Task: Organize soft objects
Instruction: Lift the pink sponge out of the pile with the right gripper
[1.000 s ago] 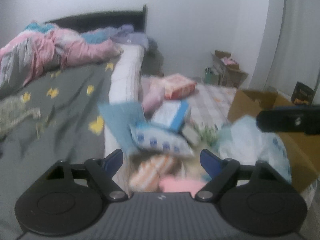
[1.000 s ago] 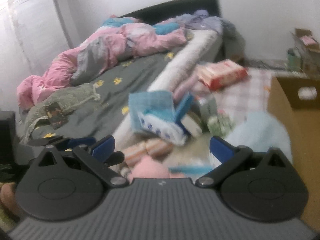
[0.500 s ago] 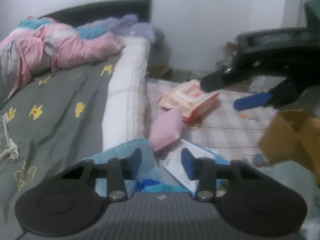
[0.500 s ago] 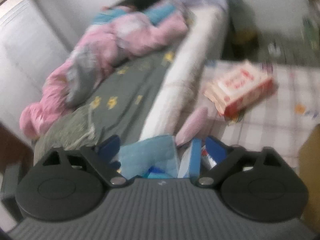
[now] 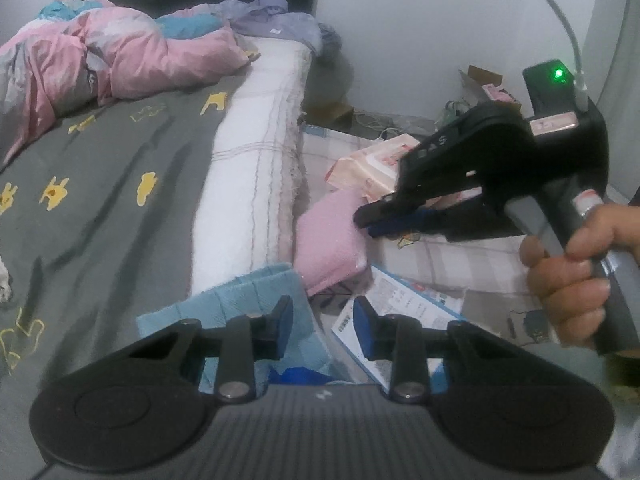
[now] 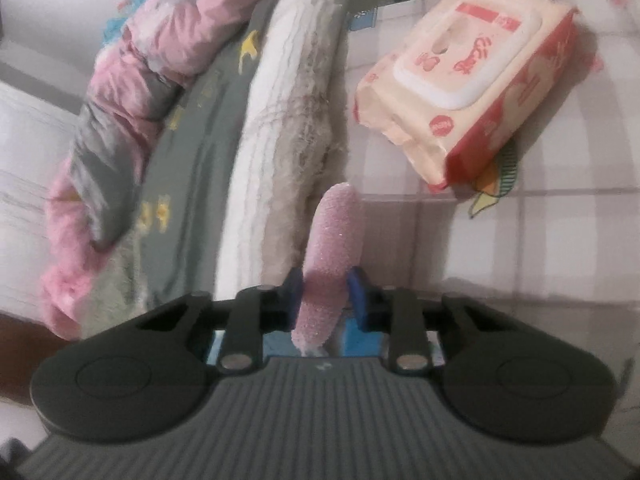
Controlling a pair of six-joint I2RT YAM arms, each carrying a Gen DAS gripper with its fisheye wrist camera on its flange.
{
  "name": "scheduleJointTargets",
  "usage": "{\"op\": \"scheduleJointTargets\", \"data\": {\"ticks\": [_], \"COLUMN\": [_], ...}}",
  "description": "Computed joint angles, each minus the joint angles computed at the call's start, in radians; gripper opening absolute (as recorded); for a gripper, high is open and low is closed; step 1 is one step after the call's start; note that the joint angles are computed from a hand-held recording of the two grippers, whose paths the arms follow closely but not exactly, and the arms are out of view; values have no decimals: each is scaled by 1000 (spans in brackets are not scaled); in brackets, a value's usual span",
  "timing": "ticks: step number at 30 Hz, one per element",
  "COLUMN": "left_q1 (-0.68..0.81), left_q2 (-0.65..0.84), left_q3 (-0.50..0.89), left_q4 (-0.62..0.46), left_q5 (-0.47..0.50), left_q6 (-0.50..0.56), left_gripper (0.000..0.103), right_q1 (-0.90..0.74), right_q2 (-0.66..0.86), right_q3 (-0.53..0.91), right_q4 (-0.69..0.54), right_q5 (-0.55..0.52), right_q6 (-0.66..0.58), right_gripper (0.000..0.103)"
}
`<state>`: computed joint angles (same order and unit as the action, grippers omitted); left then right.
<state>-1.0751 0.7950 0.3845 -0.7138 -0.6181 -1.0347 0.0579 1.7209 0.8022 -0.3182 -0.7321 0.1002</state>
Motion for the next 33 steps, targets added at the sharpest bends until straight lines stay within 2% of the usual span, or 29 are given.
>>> {"op": "scheduleJointTargets", "data": {"ticks": [1, 2, 4, 5, 6, 9, 11, 14, 15, 17, 19, 20, 22, 24, 26, 30, 33], "left_q1": [-9, -28, -74, -91, -118, -188, -193, -118, -50, 140, 344, 461, 597, 666, 691, 693, 711], "left_q2": [-14, -32, -81, -97, -112, -81, -49, -30, -39, -55, -26, 27, 152, 265, 366, 559, 637], "left_q3": [3, 8, 20, 27, 35, 75, 92, 99, 91, 74, 63, 68, 93, 122, 152, 233, 262], "left_q4": [-10, -29, -73, -89, -111, -158, -160, -115, -74, 15, 97, 146, 210, 257, 301, 328, 346], "left_q5": [-4, -15, -40, -51, -73, -123, -125, -91, -49, 101, 274, 376, 490, 547, 585, 586, 614], "left_q6": [-8, -25, -68, -87, -117, -180, -191, -114, -43, 123, 250, 318, 392, 432, 465, 486, 490], "left_gripper": [35, 37, 48, 60, 64, 65, 64, 62, 61, 59, 58, 56, 51, 46, 45, 42, 42], "right_q1": [-14, -31, -71, -91, -116, -180, -205, -239, -243, -258, -242, -230, -197, -166, -138, -92, -79], "right_q2": [-1, -3, -45, -63, -84, -149, -177, -178, -163, -150, -136, -129, -88, -26, 39, 144, 200], "right_q3": [6, 18, 22, 30, 34, 44, 49, 61, 71, 77, 76, 71, 87, 117, 147, 190, 216], "right_q4": [-12, -27, -69, -101, -143, -263, -326, -388, -401, -414, -363, -328, -274, -235, -204, -158, -148], "right_q5": [-29, -60, -113, -137, -169, -206, -189, -152, -149, -134, -101, -83, -51, -21, 4, 48, 46], "right_q6": [4, 5, -22, -44, -75, -189, -245, -288, -289, -283, -232, -202, -166, -128, -98, -74, -71], "right_gripper": [3, 3, 3, 3, 3, 3, 3, 6, 10, 21, 45, 48, 49, 49, 49, 49, 49]}}
